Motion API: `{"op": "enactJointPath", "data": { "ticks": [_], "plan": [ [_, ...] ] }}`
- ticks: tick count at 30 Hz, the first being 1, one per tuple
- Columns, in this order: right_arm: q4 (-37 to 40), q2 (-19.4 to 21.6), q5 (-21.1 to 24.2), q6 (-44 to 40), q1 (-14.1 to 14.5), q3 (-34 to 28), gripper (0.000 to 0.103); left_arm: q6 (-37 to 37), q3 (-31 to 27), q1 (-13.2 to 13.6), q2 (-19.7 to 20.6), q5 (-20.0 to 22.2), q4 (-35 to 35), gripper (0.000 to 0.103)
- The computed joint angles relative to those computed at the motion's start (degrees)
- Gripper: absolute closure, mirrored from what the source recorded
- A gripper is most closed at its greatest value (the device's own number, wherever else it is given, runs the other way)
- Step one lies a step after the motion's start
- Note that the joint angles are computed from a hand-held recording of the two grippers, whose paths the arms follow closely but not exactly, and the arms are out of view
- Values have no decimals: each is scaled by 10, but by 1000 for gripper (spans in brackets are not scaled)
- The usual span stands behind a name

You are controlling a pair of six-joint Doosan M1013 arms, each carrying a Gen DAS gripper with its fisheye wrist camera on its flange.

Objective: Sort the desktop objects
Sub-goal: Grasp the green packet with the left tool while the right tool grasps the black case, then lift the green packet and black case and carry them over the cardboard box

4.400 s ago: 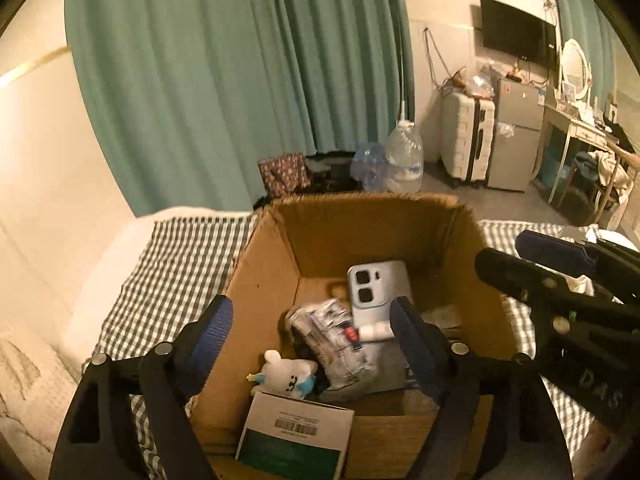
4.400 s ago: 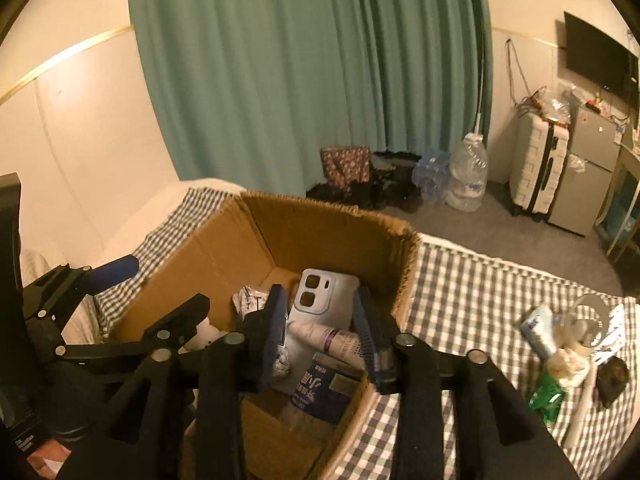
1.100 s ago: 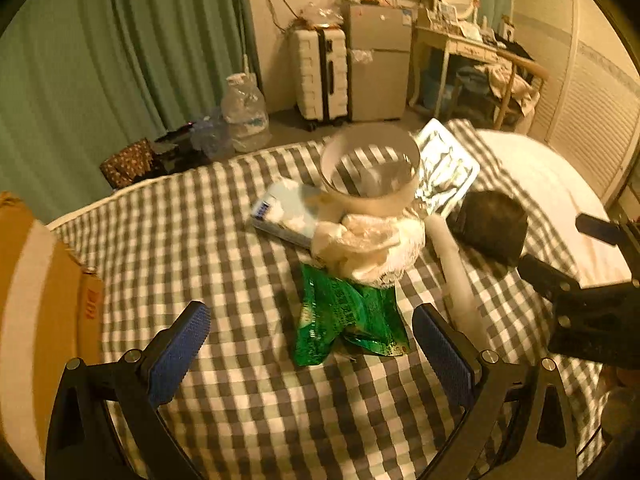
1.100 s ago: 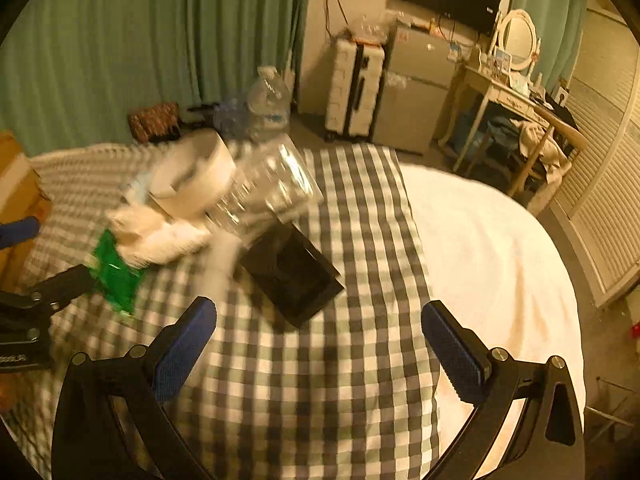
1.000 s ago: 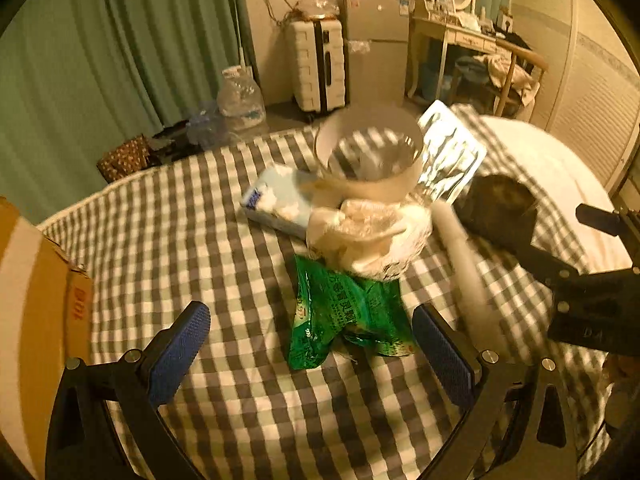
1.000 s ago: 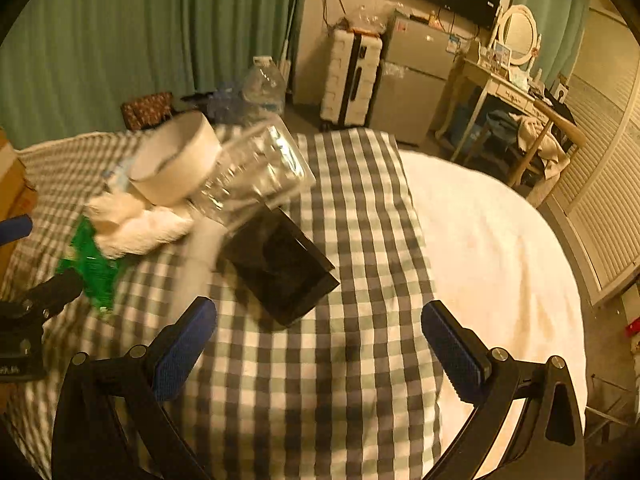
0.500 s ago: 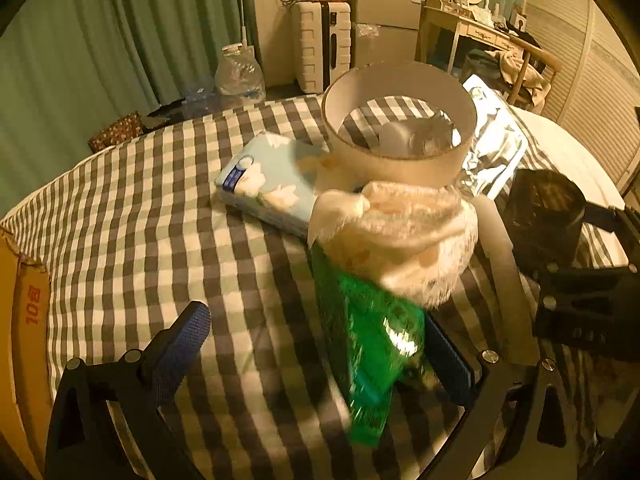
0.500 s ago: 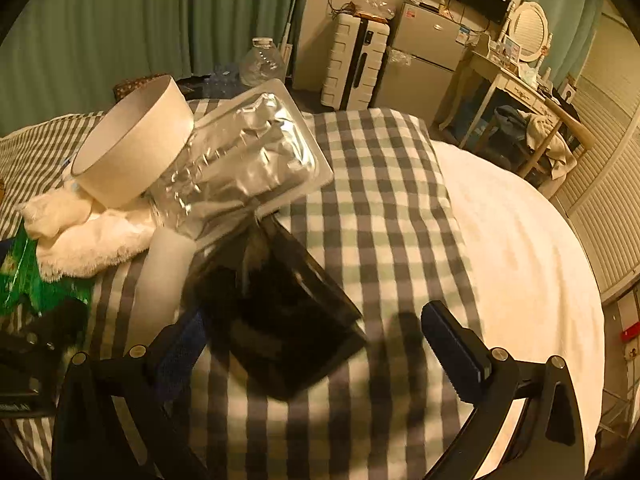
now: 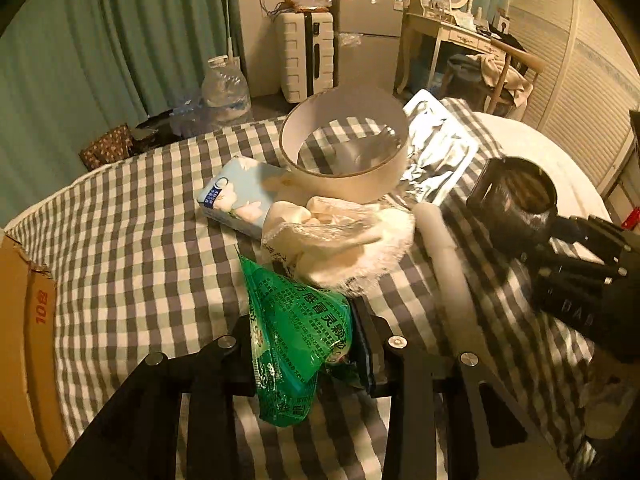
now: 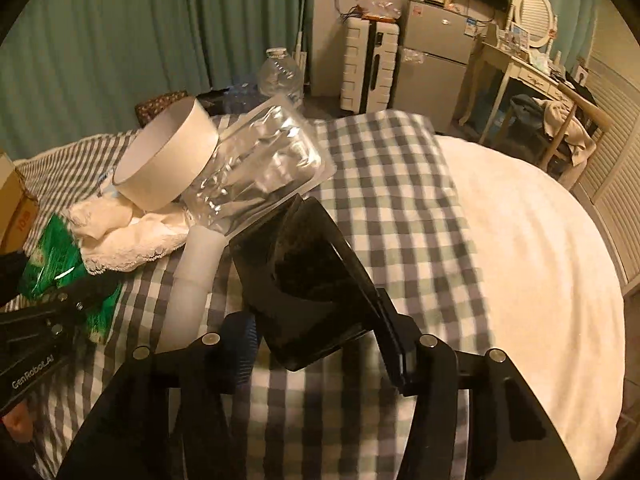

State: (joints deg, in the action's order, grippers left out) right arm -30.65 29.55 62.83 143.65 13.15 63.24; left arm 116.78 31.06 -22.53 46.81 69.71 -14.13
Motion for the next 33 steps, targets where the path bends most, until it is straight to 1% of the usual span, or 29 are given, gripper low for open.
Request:
{"op": "enactJointPath", "data": {
  "ticks": [4, 9, 12, 20, 22, 28, 33],
  "plan": [
    [-17, -10, -2, 21, 4, 5, 51, 4, 11, 1, -12, -12, -3, 68],
    [-35, -18, 0, 35, 12, 4, 51, 15, 38, 7, -37, -37, -9, 68],
    [-47, -24, 4, 48, 20, 4, 51, 17, 44, 10, -46, -45, -14, 68],
    [-63, -37, 15, 70, 36, 5, 51, 28, 72, 20, -74, -66, -30, 68],
    [-60, -44, 12, 73, 36, 10, 51, 30, 82, 23, -82, -74, -33, 68],
    [-84, -50, 23, 78, 54, 0, 51, 30, 98, 31, -102, -89, -44, 68],
    [-100, -56, 23, 88, 72, -8, 51, 45, 126, 40, -130, -115, -63, 68]
  ]
}}
